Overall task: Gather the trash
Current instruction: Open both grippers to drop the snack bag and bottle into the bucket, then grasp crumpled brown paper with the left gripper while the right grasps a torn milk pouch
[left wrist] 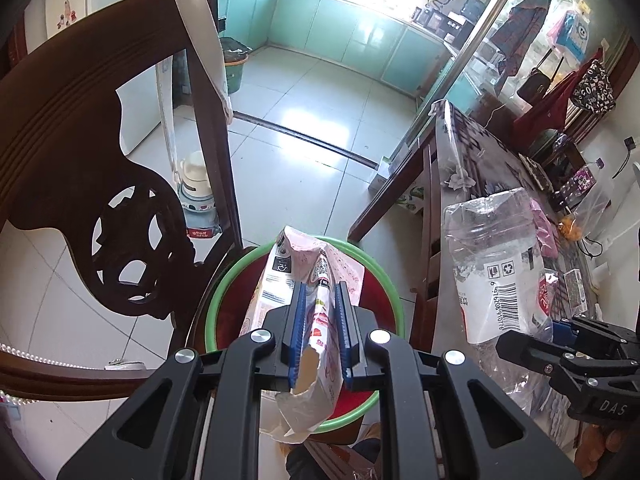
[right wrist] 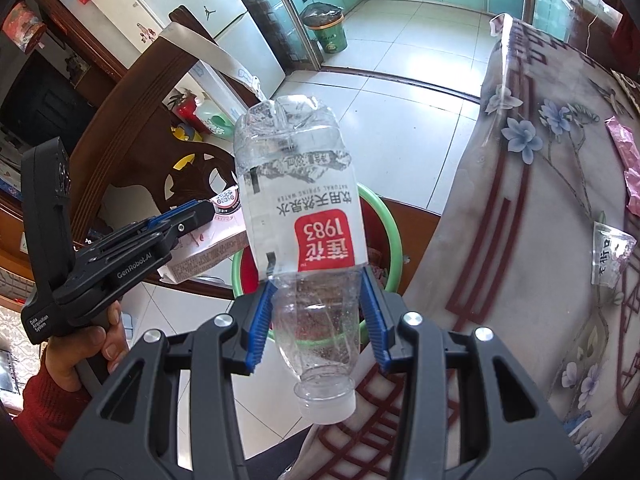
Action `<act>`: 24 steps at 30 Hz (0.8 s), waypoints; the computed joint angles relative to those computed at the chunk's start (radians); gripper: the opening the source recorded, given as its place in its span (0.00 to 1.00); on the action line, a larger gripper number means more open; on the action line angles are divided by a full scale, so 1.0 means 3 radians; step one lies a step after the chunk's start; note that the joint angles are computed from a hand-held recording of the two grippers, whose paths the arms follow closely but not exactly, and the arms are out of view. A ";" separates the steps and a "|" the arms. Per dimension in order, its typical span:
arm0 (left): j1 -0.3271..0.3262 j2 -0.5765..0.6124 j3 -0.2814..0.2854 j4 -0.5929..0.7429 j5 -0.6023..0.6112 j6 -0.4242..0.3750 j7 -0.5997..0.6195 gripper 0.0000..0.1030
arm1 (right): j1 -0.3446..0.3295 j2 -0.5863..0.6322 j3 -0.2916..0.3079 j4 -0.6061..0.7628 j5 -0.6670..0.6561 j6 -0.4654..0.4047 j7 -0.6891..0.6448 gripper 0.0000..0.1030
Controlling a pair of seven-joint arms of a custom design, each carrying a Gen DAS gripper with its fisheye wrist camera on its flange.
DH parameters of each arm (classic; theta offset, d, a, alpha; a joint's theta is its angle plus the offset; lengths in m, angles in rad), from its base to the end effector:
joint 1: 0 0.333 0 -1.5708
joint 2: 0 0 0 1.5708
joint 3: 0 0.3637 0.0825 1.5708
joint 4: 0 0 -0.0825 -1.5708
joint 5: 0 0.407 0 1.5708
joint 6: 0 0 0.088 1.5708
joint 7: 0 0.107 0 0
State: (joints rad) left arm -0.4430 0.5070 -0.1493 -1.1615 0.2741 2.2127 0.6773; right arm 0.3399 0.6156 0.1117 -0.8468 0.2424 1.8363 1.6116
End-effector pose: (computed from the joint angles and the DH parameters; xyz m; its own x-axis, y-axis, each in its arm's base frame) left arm 0.6804 -0.4051 0.6109 0.1574 -0.9492 0.2725 -0.8360 -0.2750 -0.4749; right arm 0.7207 0.3306 0.6461 0.3864 -0.8669 -0.3148 -0.8980 -0.2757 -0.3430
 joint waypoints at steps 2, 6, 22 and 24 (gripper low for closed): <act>-0.0001 0.0030 -0.0002 0.0044 -0.0008 -0.0014 0.0012 0.13 | 0.0004 0.0041 -0.0004 0.0064 -0.0009 -0.0024 0.0004 0.40; -0.0013 0.0087 0.0015 0.0142 -0.0014 -0.0071 0.0000 0.37 | -0.0013 0.0103 0.0009 0.0156 0.0037 -0.0033 0.0044 0.46; -0.0170 0.0135 0.0040 0.0388 0.0169 -0.0090 0.0085 0.48 | -0.0125 -0.0555 -0.0060 -0.0755 0.0025 0.0507 0.0061 0.57; -0.0192 0.0166 0.0023 0.0439 0.0150 -0.0125 0.0119 0.48 | -0.0146 -0.0689 -0.0088 -0.0964 -0.0011 0.0592 0.0097 0.57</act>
State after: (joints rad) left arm -0.5006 0.5570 -0.1424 -1.0298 0.3192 2.1753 0.7132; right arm 0.2960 0.4088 0.0852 -1.1360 0.2392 2.0140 1.6407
